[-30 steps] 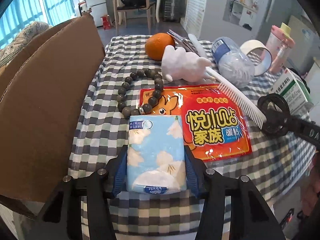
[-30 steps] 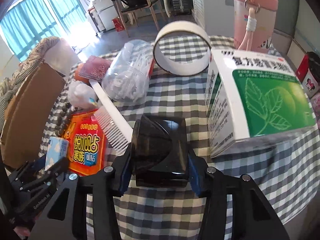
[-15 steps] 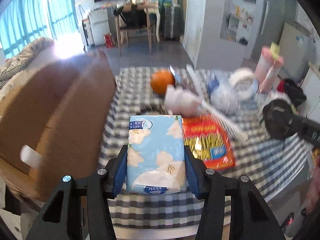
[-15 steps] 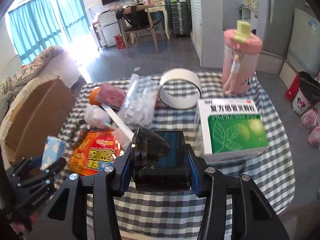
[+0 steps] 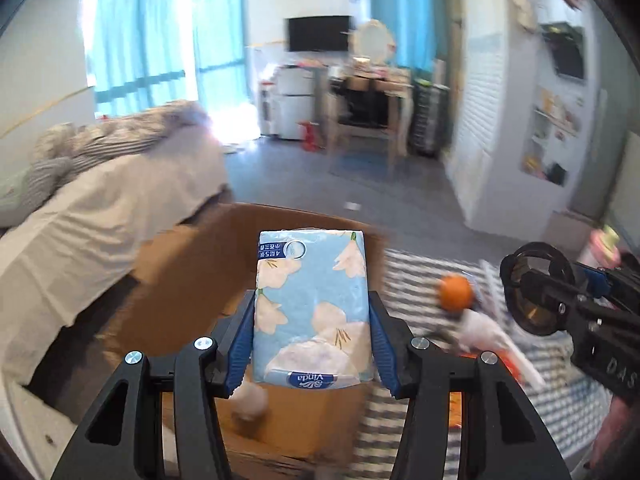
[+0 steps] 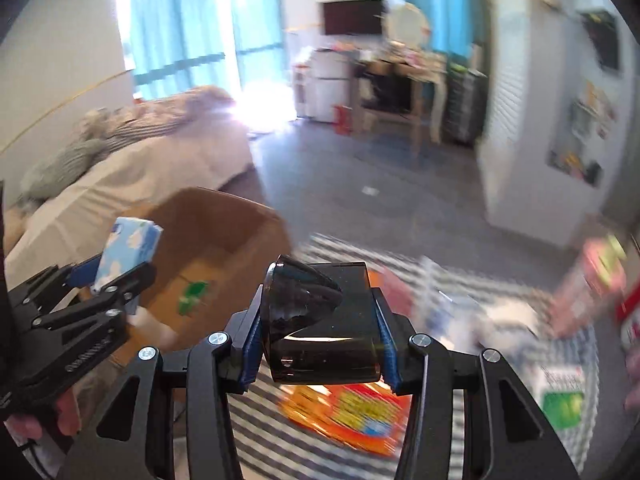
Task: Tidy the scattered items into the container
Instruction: 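Carry the tissue pack and black cup into the box and release them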
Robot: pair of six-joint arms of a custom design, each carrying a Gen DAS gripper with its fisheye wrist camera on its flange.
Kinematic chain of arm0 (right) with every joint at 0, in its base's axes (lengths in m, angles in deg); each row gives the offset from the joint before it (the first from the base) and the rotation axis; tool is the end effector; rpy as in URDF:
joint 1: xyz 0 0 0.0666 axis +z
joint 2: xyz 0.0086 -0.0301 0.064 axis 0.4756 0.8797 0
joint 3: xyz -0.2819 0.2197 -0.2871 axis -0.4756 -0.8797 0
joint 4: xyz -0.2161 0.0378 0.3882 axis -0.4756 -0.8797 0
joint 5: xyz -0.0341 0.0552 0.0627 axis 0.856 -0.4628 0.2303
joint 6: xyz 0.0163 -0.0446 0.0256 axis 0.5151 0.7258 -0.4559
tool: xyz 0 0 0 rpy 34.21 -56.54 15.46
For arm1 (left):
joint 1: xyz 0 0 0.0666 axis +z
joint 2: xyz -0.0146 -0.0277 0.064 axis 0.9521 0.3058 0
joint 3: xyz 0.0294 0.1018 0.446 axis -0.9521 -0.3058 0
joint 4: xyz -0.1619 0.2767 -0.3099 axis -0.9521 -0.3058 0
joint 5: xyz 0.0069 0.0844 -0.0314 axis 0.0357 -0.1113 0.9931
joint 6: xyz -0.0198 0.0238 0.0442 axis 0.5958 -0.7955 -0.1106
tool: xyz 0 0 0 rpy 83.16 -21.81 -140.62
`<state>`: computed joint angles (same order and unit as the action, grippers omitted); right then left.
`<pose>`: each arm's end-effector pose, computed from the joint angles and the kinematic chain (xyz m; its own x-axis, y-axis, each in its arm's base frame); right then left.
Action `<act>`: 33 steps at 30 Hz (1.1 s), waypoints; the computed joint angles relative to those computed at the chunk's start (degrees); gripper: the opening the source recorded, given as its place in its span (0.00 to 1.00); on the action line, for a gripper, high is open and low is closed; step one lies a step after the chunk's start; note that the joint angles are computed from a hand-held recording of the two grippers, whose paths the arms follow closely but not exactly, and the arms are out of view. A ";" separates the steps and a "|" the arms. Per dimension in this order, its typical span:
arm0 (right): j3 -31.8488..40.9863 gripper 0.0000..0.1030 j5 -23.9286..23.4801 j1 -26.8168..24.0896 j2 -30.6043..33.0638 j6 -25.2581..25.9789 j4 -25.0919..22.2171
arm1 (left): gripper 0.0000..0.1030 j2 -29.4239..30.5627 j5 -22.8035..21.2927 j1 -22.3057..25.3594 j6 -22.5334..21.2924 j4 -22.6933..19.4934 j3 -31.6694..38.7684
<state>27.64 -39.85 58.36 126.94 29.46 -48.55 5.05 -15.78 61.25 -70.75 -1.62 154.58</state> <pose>0.4376 0.2363 0.6523 -0.6473 0.0811 -0.7579 0.0511 0.9967 0.0631 0.4765 -0.0945 0.6222 -0.5933 0.2013 -0.7794 0.2828 0.9586 0.0323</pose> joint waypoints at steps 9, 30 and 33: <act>11.77 0.45 -8.42 2.66 14.16 6.33 -0.32 | 0.52 5.24 -3.46 7.29 1.67 -2.19 2.35; 4.63 0.78 -3.44 0.52 7.71 5.03 4.63 | 1.00 4.04 -3.39 6.85 1.65 -0.49 -0.25; 0.72 0.84 0.50 -0.79 2.39 3.61 4.94 | 1.00 2.31 -0.67 5.06 1.58 -0.43 -0.58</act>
